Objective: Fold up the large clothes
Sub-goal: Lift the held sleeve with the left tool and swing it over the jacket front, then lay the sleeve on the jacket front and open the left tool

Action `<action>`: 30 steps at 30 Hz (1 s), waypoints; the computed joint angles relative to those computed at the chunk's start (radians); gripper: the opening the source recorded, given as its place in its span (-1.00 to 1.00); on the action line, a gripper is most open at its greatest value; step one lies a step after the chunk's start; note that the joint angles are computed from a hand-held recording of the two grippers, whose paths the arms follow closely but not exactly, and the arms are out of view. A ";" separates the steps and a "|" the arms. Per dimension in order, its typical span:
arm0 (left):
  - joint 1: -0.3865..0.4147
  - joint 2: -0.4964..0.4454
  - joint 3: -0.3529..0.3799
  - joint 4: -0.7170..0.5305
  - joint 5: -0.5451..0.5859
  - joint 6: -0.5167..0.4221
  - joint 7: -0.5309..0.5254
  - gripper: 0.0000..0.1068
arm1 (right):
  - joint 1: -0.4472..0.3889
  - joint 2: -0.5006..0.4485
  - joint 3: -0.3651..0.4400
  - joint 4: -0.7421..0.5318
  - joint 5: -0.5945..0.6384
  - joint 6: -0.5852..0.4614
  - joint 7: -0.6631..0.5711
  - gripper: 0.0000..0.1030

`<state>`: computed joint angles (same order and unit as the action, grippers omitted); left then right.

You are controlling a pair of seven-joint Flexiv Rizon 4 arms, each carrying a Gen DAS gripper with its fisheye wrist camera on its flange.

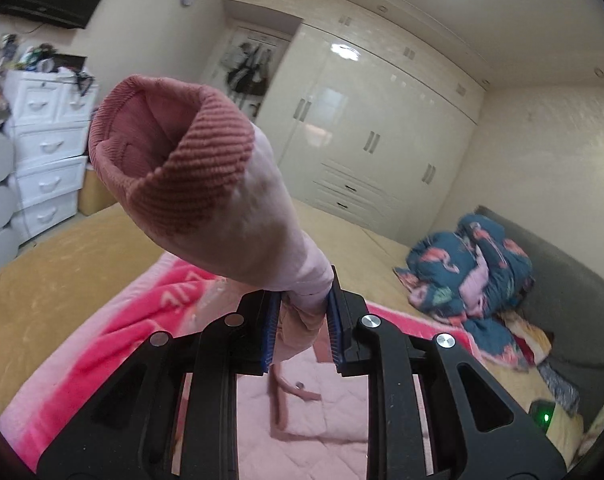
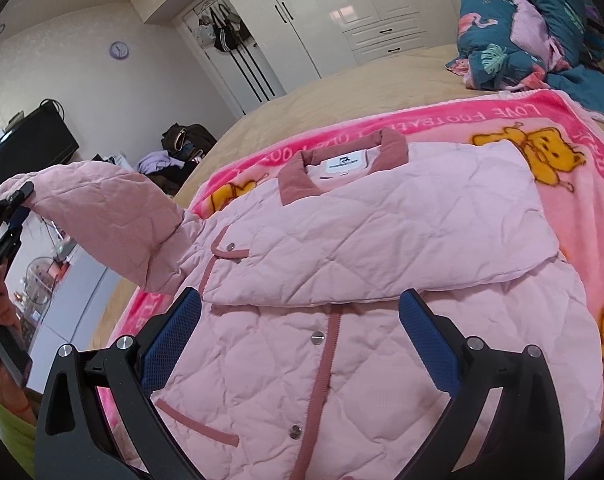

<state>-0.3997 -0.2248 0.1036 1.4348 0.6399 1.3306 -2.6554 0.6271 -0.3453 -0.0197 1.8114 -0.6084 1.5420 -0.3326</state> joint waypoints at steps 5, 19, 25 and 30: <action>-0.009 -0.031 -0.029 -0.018 -0.031 0.015 0.090 -0.74 | -0.018 0.016 -0.003 0.041 0.022 0.041 -0.005 0.91; 0.028 -0.228 -0.282 -0.041 -0.433 0.052 0.741 -0.70 | 0.077 0.099 -0.217 0.203 -0.013 0.129 0.126 0.91; -0.038 -0.301 -0.266 -0.082 -0.497 -0.051 0.889 -0.70 | 0.134 0.149 -0.343 0.270 -0.144 0.131 0.248 0.91; -0.108 -0.356 -0.206 -0.112 -0.527 -0.130 0.965 -0.70 | 0.178 0.196 -0.474 0.324 -0.350 0.147 0.446 0.91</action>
